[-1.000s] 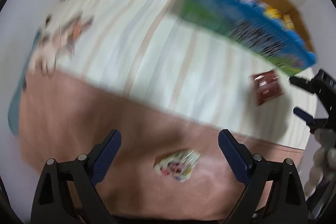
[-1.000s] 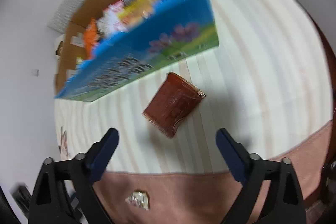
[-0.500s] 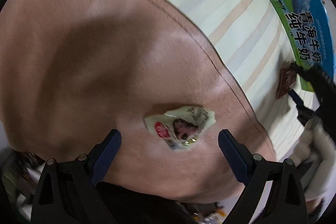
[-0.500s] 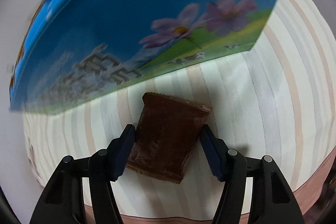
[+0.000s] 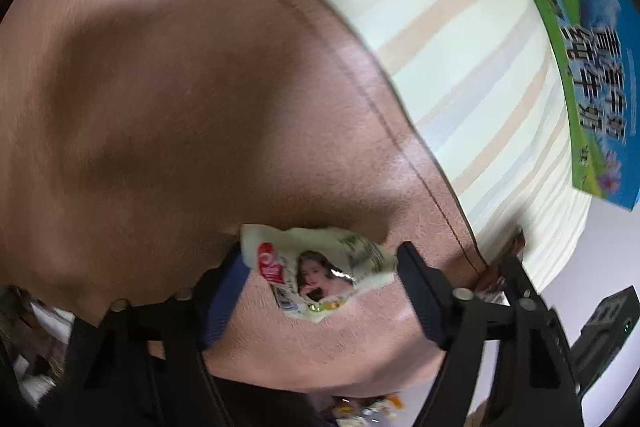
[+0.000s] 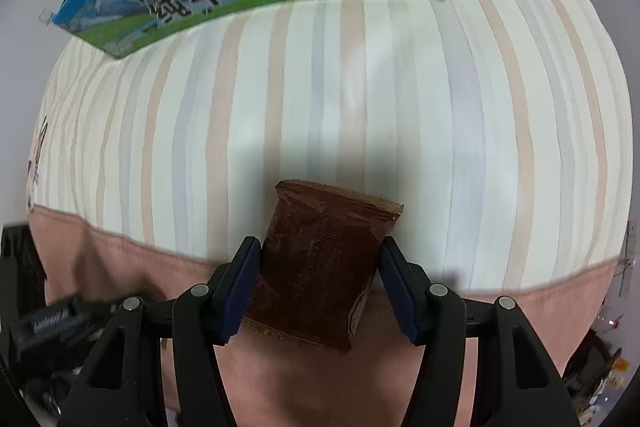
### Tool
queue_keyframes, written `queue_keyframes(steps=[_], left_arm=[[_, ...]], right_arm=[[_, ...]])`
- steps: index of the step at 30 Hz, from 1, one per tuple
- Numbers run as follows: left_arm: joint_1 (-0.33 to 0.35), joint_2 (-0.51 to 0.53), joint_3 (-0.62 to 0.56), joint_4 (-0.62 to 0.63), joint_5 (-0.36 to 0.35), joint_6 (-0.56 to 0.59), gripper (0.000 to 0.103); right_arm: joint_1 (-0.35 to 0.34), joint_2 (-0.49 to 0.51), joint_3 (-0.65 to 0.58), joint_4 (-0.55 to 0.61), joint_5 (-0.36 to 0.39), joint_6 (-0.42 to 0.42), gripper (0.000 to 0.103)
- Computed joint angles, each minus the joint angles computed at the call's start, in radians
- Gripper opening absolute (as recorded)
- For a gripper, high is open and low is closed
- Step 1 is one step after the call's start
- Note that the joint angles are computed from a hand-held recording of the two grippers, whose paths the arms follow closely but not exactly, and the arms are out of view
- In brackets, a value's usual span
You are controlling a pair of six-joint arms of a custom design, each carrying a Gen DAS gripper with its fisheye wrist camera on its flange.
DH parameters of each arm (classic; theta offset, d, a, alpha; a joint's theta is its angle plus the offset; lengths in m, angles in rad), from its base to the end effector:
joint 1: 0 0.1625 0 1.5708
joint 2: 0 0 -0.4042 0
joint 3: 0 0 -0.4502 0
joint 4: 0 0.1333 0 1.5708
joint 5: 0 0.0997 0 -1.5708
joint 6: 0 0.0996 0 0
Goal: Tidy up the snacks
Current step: 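Grasp the white printed packet with the left tool while the right tool grasps the brown packet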
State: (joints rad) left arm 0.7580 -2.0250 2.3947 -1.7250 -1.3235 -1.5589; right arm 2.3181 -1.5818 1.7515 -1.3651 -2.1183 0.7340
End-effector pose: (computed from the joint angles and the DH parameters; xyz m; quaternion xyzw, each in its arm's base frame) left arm -0.1234 -0.3339 0.2474 -0.3472 0.9236 -0.0736 0.1450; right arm 0.4002 -0.3120 0.3750 0.0567 -0.9455 0.0466 0.3172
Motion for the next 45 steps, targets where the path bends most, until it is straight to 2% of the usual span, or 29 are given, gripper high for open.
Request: queue_keyframes(steps=[5,9,12,15,20,21,22,24,27,29,34,37,41,45], left_arm=[[-0.054,0.129,-0.072,0.08,0.074,0.126,0.071],[-0.082,0.293,-0.153,0.13,0.138,0.337,0.071],[-0.105,0.383,-0.191,0.172,0.165,0.452,0.071],[-0.121,0.412,-0.192,0.176,0.17,0.472,0.071],[-0.132,0.465,-0.189,0.139,0.159,0.442,0.071],[-0.12,0.518,-0.206,0.094,0.178,0.471,0.071],[-0.122,0.529,-0.209,0.092,0.174,0.458,0.071],[-0.128,0.54,-0.213,0.089,0.18,0.46,0.071],[-0.114,0.496,-0.207,0.139,0.197,0.493,0.07],[-0.124,0.486,-0.204,0.159,0.194,0.49,0.069],[-0.131,0.437,-0.159,0.155,0.144,0.471,0.072],[-0.126,0.432,-0.145,0.135,0.13,0.462,0.074],[-0.134,0.449,-0.14,0.119,0.134,0.434,0.074],[-0.107,0.389,-0.124,0.15,0.164,0.433,0.073]], right_arm=[[0.015,-0.072,0.054,0.044,0.043,0.025,0.062],[0.031,-0.112,0.081,0.097,0.082,0.037,0.062],[0.045,-0.133,0.095,0.13,0.1,0.053,0.062],[0.042,-0.147,0.115,0.132,0.104,0.059,0.064],[0.013,-0.17,0.15,0.065,0.128,0.107,0.077],[0.013,-0.169,0.153,0.063,0.124,0.114,0.078],[0.014,-0.168,0.155,0.065,0.118,0.118,0.078],[0.008,-0.147,0.157,0.042,0.093,0.116,0.077],[0.036,-0.105,0.151,0.053,0.052,0.108,0.063],[0.048,-0.103,0.151,0.055,0.052,0.083,0.062],[0.071,-0.115,0.165,0.064,0.073,0.086,0.063],[0.058,-0.122,0.183,0.024,0.086,0.101,0.073],[0.062,-0.121,0.193,0.011,0.098,0.131,0.075],[0.064,-0.11,0.198,-0.007,0.084,0.155,0.075]])
